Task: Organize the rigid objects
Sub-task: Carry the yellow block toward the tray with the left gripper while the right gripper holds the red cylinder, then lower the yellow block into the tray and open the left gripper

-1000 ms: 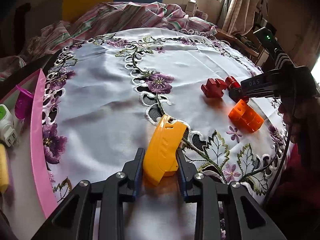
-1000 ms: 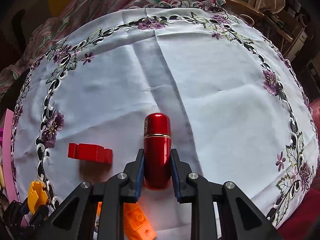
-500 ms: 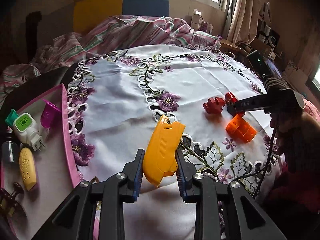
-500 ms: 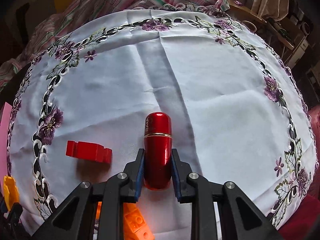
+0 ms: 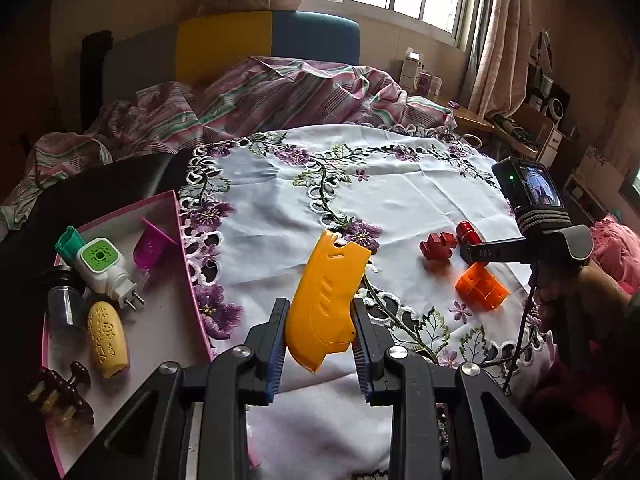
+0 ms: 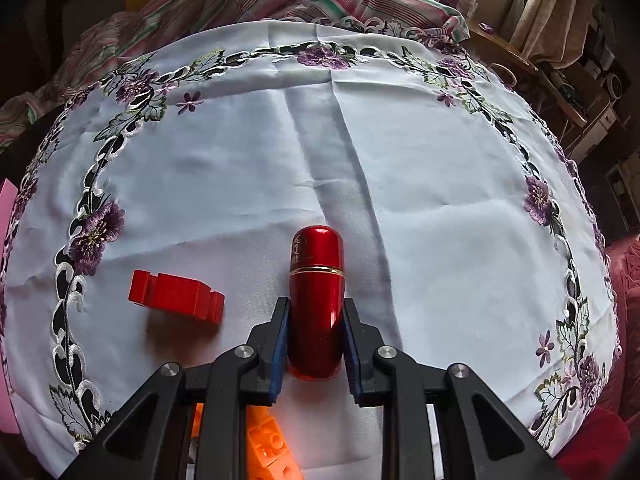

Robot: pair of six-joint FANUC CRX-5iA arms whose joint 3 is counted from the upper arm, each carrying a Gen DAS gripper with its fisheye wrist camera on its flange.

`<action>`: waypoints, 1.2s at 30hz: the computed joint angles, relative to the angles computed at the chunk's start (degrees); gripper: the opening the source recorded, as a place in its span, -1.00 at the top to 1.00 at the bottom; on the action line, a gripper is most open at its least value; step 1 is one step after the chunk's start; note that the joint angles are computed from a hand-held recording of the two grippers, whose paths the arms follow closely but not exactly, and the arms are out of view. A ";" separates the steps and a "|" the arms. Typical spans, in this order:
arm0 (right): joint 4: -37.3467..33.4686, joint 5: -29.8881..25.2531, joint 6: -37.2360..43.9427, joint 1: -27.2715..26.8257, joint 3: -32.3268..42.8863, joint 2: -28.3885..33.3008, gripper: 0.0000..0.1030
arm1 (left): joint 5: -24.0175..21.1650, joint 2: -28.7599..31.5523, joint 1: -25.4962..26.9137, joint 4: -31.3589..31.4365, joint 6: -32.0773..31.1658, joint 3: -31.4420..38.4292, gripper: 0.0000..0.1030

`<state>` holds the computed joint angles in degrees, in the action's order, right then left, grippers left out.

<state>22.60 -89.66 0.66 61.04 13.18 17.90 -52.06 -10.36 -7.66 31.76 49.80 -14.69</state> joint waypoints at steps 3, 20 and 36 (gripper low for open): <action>0.11 0.03 0.21 -0.07 0.05 0.20 0.54 | -0.30 -0.31 0.88 0.53 -0.04 -0.06 0.42; 0.52 -0.76 0.90 0.13 0.34 0.68 0.55 | -3.53 -0.29 7.75 1.90 2.28 -0.42 0.42; 0.66 -1.98 2.01 0.19 1.59 1.56 0.55 | -12.68 0.23 21.41 7.54 4.50 -3.59 0.42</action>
<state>23.27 -91.64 2.67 61.23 14.77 19.46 -64.74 -10.13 13.75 39.31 54.30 -18.28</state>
